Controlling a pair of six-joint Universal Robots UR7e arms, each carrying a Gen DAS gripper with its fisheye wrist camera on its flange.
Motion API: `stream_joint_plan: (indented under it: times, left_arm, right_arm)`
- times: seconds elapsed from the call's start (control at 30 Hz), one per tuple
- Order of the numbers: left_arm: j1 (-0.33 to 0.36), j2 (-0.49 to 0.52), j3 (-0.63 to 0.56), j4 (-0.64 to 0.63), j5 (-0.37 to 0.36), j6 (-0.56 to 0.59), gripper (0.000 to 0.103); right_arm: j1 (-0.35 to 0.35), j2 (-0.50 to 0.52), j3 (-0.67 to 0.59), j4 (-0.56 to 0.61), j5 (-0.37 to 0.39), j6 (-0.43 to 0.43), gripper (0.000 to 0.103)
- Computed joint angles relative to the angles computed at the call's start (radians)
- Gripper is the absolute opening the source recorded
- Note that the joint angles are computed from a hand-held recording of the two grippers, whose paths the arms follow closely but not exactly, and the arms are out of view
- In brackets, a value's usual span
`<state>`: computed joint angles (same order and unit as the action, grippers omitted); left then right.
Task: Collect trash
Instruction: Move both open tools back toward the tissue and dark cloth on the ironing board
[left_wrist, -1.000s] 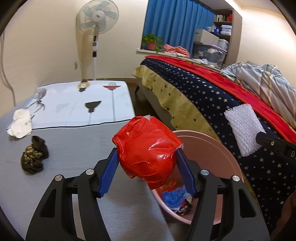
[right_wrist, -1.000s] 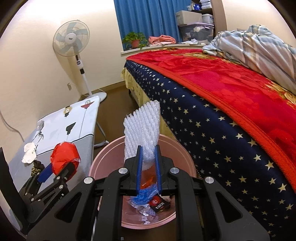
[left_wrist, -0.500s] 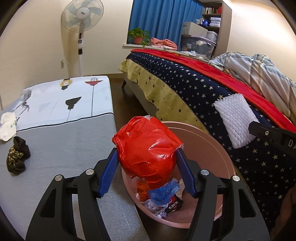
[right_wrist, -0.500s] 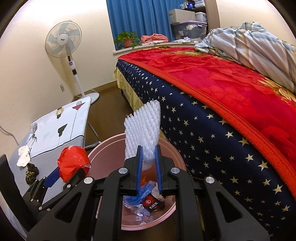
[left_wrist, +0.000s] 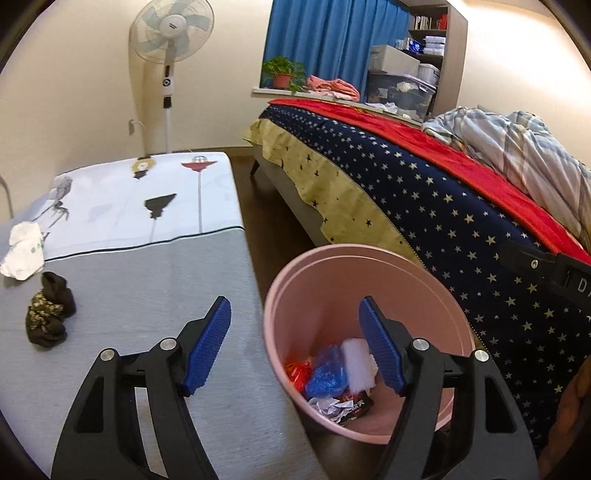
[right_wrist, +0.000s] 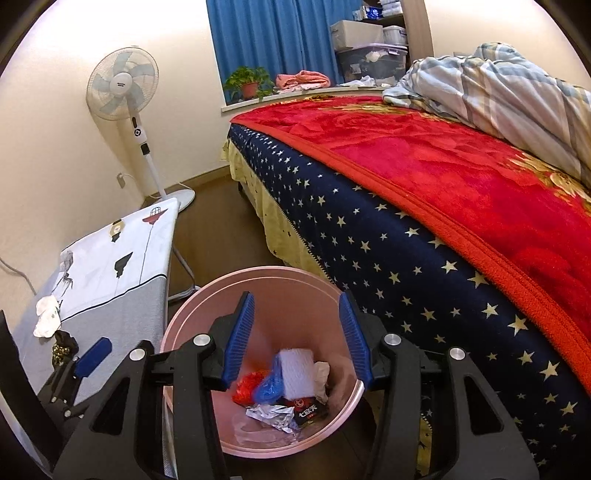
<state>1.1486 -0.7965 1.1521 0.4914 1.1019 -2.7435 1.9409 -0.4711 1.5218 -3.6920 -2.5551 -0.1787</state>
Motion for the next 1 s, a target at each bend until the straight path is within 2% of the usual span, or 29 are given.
stream_joint_plan:
  times: [0.57,0.83,1.0]
  left_arm:
    - [0.023,-0.114,0.073,-0.047,-0.036,0.017,0.068]
    - [0.051,-0.15,0.08,-0.061,-0.064,0.019,0.058]
    - [0.074,-0.174,0.08,-0.08,-0.079,0.032,0.046]
  right_arm:
    - [0.027,0.025,-0.012,0.007,0.036,-0.032,0.049]
    - [0.039,0.055,-0.052,0.046,0.083,-0.021,0.049]
    - [0.049,0.096,-0.109,0.097,0.138,-0.022,0.049]
